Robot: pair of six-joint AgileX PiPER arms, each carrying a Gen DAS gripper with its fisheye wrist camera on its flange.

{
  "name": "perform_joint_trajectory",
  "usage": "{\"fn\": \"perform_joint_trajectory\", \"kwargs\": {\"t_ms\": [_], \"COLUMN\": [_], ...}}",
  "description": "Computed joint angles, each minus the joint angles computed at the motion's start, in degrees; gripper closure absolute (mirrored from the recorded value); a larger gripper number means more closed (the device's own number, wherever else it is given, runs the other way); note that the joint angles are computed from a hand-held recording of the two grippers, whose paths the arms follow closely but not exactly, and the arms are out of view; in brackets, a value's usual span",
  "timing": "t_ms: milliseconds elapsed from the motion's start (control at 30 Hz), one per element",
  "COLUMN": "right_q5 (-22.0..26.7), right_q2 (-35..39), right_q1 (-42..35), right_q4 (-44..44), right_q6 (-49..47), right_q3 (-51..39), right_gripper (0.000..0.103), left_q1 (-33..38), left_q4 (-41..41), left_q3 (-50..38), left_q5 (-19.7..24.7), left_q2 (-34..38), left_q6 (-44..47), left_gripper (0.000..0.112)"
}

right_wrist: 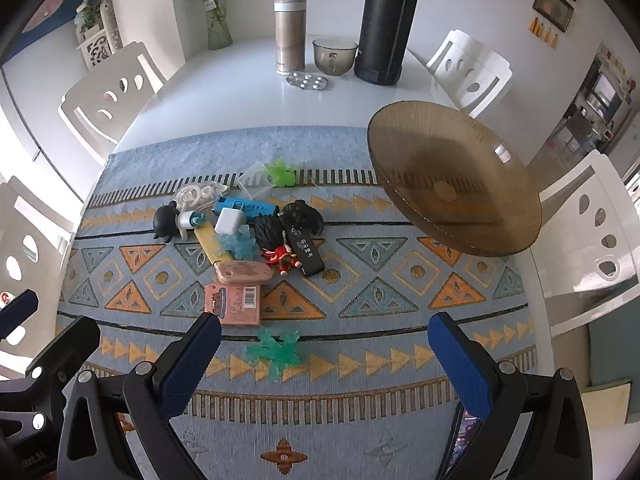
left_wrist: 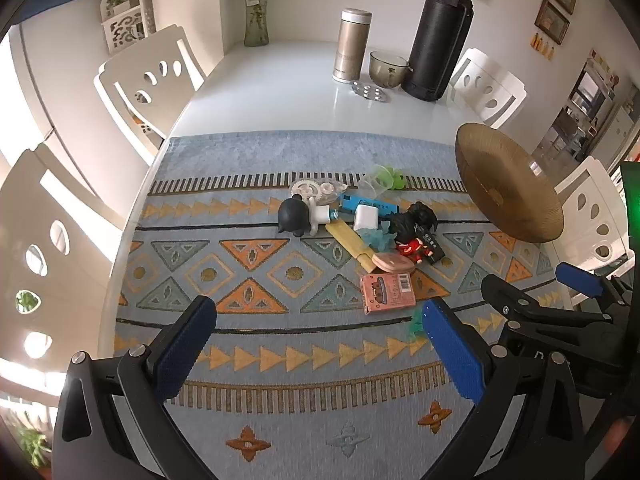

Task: Organize rigid objects
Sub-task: 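Move both grippers toward the pile of small objects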

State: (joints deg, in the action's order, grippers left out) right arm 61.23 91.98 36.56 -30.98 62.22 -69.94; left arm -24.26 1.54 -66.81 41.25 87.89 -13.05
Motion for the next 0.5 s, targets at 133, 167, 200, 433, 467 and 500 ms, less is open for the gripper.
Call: {"fn": "perform_joint_trajectory", "kwargs": {"t_ms": [133, 167, 200, 433, 467, 500], "right_q5": [-1.5, -0.6, -0.7, 0.1, 0.4, 0.2], "right_q2": [-0.5, -0.2, -0.1, 0.3, 0.4, 0.4], "right_q1": [-0.9, -0.8, -1.0, -2.2, -2.4, -2.5], "right_q4": [0.4, 0.6, 1.0, 3.4, 3.7, 3.7], "right_q6": [0.3, -0.1, -0.3, -2.3, -2.7, -2.6], "right_q3": [0.7, 0.3, 0.3, -0.3, -0.5, -0.4], "right_gripper": [0.000, 0.000, 0.000, 0.000, 0.000, 0.000], "left_q1": [0.0, 0.1, 0.1, 0.2, 0.4, 0.7], "left_q4": [-0.3, -0.4, -0.6, -1.1, -2.0, -3.0], "left_q3": [-0.5, -0.6, -0.6, -0.8, -0.8, -0.9], "left_q5": [0.2, 0.1, 0.2, 0.1, -0.1, -0.2], "left_q2": [0.5, 0.6, 0.7, 1.3, 1.3, 1.4], "left_q6": [0.5, 0.6, 0.8, 1.2, 2.0, 2.9], "left_gripper": [0.010, 0.010, 0.010, 0.010, 0.010, 0.010]}}
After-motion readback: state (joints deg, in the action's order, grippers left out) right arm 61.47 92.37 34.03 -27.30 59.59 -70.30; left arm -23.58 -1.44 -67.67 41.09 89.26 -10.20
